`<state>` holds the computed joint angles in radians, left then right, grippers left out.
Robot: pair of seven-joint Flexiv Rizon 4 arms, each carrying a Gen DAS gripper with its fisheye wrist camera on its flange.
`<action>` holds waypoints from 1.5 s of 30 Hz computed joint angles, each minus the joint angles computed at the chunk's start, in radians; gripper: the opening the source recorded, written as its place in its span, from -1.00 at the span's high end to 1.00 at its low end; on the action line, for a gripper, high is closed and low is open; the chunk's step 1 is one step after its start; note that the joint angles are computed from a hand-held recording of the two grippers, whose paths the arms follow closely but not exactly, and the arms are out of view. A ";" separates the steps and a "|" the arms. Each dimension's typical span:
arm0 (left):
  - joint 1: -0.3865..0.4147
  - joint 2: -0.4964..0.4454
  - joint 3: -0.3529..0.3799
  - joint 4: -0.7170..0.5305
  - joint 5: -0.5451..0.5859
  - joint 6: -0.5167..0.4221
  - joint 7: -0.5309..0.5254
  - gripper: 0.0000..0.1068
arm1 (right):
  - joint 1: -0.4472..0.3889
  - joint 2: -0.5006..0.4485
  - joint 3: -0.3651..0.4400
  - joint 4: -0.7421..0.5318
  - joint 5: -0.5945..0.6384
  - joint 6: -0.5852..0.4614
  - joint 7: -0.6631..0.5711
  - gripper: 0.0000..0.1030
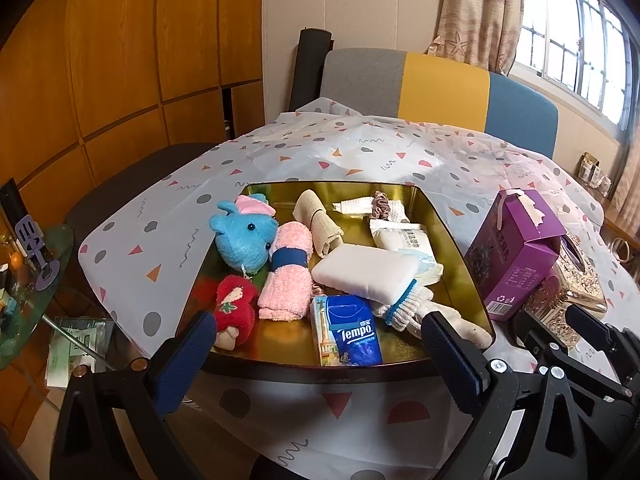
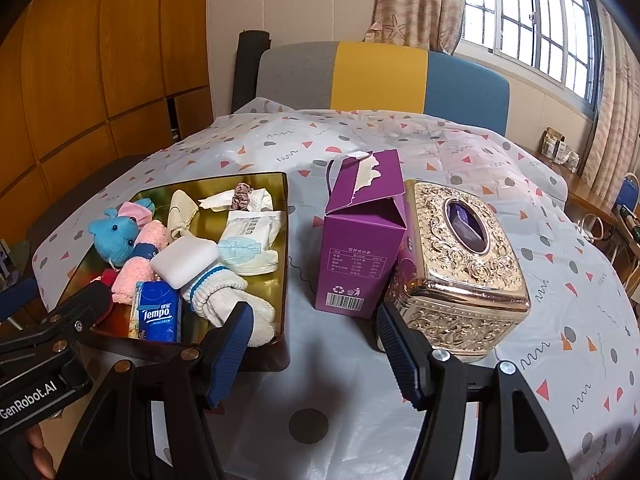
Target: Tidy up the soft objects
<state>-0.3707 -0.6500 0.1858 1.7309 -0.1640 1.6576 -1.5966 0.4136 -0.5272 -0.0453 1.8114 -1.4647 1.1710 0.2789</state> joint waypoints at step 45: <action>0.030 0.008 -0.040 0.013 0.019 -0.001 -0.007 -0.92 | -0.009 0.002 0.003 0.012 -0.005 0.012 0.009 -0.27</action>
<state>-0.3402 -0.6421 0.1458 1.7443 -0.1451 1.6570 -1.6035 0.4049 -0.5254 -0.0424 1.8231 -1.4693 1.1828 0.2878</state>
